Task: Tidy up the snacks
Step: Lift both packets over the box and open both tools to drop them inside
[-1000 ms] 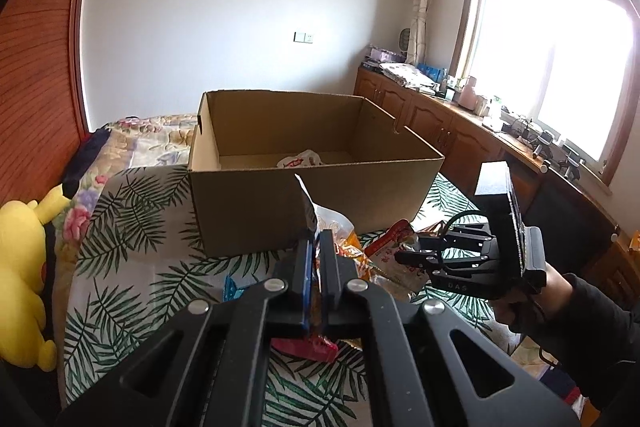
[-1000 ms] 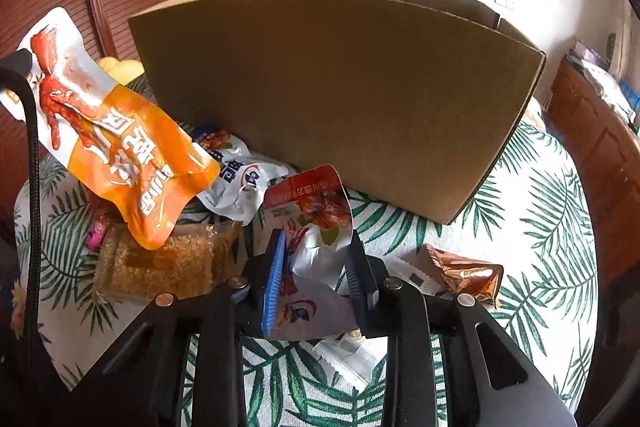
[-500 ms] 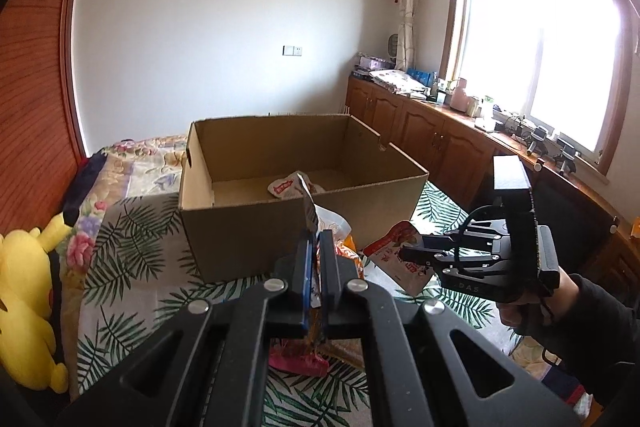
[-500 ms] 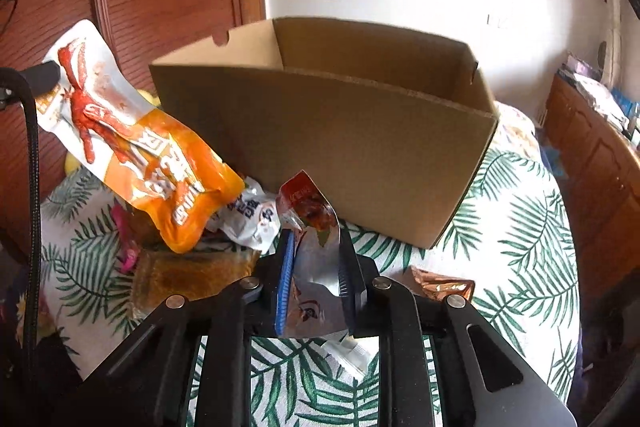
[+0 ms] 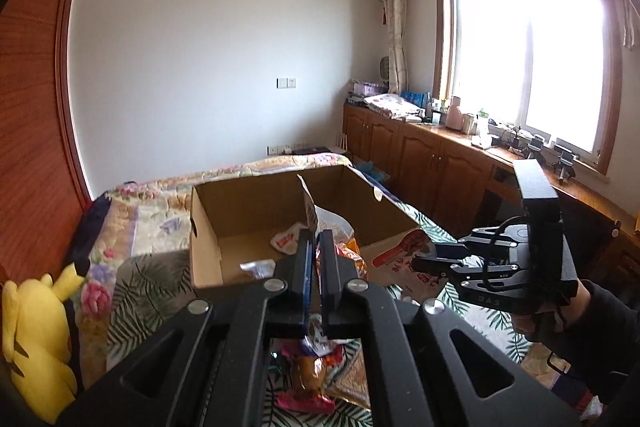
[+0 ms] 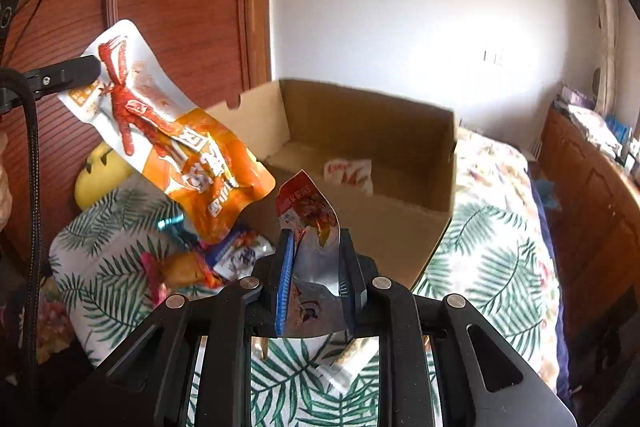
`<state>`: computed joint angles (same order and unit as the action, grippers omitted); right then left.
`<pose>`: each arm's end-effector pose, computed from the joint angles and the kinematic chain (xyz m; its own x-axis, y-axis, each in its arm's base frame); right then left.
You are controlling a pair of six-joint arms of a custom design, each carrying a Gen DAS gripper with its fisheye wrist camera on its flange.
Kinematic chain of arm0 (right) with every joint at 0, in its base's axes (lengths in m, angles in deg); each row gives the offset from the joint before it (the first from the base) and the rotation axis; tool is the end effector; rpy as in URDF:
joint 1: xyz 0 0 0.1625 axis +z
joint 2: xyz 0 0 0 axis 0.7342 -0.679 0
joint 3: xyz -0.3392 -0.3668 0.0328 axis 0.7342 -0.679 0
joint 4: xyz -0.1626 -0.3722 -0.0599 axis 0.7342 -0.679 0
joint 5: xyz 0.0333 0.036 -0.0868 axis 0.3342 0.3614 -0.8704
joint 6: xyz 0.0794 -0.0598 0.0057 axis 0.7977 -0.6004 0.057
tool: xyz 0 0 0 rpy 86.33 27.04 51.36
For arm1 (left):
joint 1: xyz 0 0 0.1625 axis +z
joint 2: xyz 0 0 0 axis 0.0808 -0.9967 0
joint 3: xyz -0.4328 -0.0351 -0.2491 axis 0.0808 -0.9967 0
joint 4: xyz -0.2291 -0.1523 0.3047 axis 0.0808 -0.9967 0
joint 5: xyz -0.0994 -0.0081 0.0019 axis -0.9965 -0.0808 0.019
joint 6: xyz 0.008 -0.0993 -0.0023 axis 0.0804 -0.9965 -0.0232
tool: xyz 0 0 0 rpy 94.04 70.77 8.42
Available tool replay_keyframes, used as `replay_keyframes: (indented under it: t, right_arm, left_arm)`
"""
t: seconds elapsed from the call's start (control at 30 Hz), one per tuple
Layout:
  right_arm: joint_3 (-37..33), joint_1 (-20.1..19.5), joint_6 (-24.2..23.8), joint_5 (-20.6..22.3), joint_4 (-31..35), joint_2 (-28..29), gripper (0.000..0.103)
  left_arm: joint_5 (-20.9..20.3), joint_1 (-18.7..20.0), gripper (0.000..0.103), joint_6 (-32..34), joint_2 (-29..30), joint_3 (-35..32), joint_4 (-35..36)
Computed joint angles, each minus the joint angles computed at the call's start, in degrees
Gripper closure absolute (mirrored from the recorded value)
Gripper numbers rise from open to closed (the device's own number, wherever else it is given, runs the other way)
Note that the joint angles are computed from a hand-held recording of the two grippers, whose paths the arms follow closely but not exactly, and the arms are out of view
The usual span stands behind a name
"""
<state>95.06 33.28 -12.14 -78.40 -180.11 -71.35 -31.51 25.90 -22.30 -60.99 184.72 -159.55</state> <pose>0.0420 -0.6104 0.4178 -0.4851 -0.6927 0.5337 -0.8744 0.3936 -0.2838 -0.4585 -0.5225 0.0688 -0.7340 0.1962 -0.6502 0.6632 0.4134 -0.6239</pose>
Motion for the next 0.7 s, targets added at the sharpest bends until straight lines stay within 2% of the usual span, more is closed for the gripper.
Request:
replay_keyframes:
  t: [0.7]
  right_arm:
    - [-4.5, 4.7, 0.3, 2.6, -1.5, 1.3, 0.084]
  left_arm:
    - [1.3, 2.7, 0.103, 12.4, 1.4, -10.6, -1.1]
